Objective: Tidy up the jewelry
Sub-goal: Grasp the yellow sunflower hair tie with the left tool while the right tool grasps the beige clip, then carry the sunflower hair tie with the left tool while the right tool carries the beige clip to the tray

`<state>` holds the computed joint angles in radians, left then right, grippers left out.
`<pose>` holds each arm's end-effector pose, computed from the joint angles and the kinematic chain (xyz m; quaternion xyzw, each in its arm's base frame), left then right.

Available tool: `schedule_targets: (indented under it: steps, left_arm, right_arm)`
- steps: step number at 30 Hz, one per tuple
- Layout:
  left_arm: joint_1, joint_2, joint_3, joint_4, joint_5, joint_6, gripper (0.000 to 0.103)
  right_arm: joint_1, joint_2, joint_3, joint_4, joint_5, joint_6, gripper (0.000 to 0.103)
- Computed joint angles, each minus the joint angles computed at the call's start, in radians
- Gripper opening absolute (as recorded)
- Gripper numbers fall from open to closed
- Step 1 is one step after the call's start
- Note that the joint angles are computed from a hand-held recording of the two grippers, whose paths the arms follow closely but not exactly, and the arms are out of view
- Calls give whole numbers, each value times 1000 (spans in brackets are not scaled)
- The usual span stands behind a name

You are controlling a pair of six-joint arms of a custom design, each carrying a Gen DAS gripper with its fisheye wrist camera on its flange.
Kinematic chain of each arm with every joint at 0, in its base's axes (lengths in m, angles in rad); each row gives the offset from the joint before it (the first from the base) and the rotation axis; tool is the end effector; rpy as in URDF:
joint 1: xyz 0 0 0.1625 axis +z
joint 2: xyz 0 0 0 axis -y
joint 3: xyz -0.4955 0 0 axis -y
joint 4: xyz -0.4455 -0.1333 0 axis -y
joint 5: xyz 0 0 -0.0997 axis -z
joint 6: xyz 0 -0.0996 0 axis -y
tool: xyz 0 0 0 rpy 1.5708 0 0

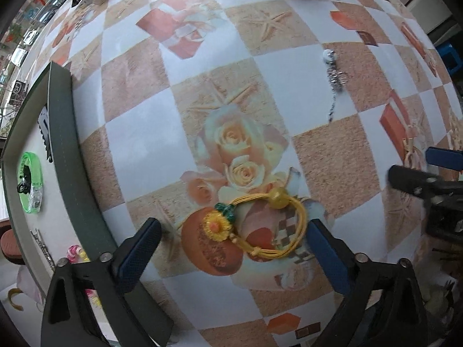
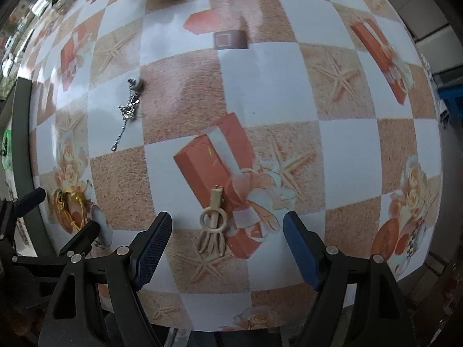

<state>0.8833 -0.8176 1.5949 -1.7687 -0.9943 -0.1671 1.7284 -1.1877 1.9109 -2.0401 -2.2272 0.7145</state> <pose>-0.2955 -0.6555 0.0871 0.3149 0.8670 0.1364 0.3614 0.1651 -0.5771 0.2258 -0.2189 -0.9141 0.0264 0.3404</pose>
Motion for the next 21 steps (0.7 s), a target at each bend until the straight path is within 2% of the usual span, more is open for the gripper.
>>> schedule_targets:
  steps: [2,8,12,14,16,21]
  left_arm:
    - [-10,1,6,-13,-17,8,90]
    - [-28,2,3,-24,-42,43,62]
    - [-36,15,-13,-21,-57,49,31]
    - [-32,21,-31,-9,-74,46,22]
    - [-21,15,-46,7,-96,39,23]
    - [-5,5,-70,10,-140,19,23]
  right_arm:
    - [16,24,-16,30,-32,7,75]
    - [33,41,-27,16,-41,-16,56]
    - [44,55,-55,40,-37,-8,48]
    - [48,60,-62,41,-38,-12,32]
    - [55,69,-73,48,-33,-13,21]
    - [58,71,-84,47,-14,-7,21]
